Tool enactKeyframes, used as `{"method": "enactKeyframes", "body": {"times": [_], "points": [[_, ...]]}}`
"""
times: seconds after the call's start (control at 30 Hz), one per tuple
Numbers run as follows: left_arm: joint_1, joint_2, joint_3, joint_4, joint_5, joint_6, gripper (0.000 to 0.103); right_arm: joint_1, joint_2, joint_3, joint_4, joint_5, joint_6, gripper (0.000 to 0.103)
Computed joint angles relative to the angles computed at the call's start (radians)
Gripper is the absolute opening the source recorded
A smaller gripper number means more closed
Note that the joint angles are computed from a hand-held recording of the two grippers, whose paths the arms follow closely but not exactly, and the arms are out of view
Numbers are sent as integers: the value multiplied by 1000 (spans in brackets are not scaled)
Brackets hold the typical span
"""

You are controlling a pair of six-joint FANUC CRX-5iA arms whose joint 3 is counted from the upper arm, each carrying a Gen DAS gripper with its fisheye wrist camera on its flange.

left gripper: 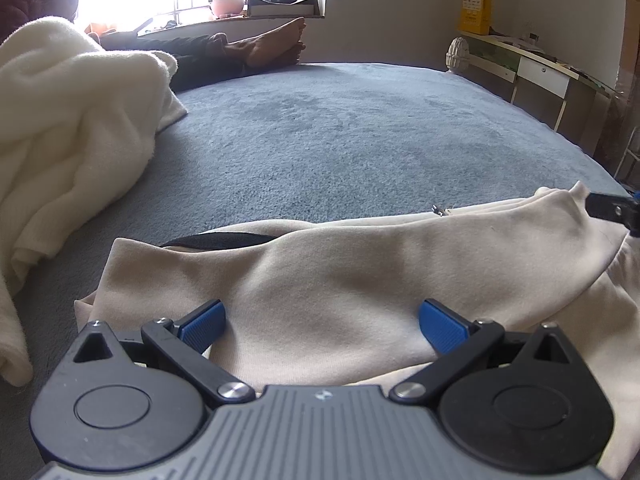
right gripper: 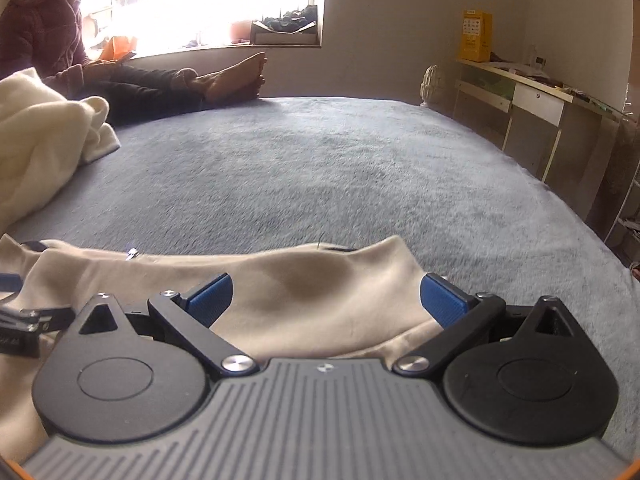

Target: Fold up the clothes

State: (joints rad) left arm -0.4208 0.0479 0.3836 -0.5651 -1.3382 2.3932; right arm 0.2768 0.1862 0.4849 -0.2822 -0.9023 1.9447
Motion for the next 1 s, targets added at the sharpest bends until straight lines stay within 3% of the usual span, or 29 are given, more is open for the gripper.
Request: {"method": "enactKeyframes", "body": {"times": [0.13, 0.27, 0.5, 0.7, 0.8, 0.87, 0.9, 1.0], "points": [[4, -7, -13, 5, 17, -6, 103, 5, 97, 64, 63, -53, -77, 97], [3, -12, -21, 0, 28, -9, 103, -42, 159, 144, -18, -134, -130, 100], [-17, -36, -18, -28, 18, -5, 103, -52, 147, 161, -28, -147, -131, 96], [-58, -61, -27, -150, 39, -10, 103, -58, 109, 144, -80, -110, -56, 96], [12, -49, -38, -77, 20, -3, 103, -56, 125, 161, -88, -121, -50, 95], [87, -89, -115, 25, 100, 16, 103, -48, 163, 191, -55, -170, -91, 94], [92, -105, -136, 25, 125, 28, 103, -45, 175, 192, -41, -180, -103, 95], [70, -103, -117, -2, 91, 19, 103, -47, 177, 193, -44, -178, -107, 96]]}}
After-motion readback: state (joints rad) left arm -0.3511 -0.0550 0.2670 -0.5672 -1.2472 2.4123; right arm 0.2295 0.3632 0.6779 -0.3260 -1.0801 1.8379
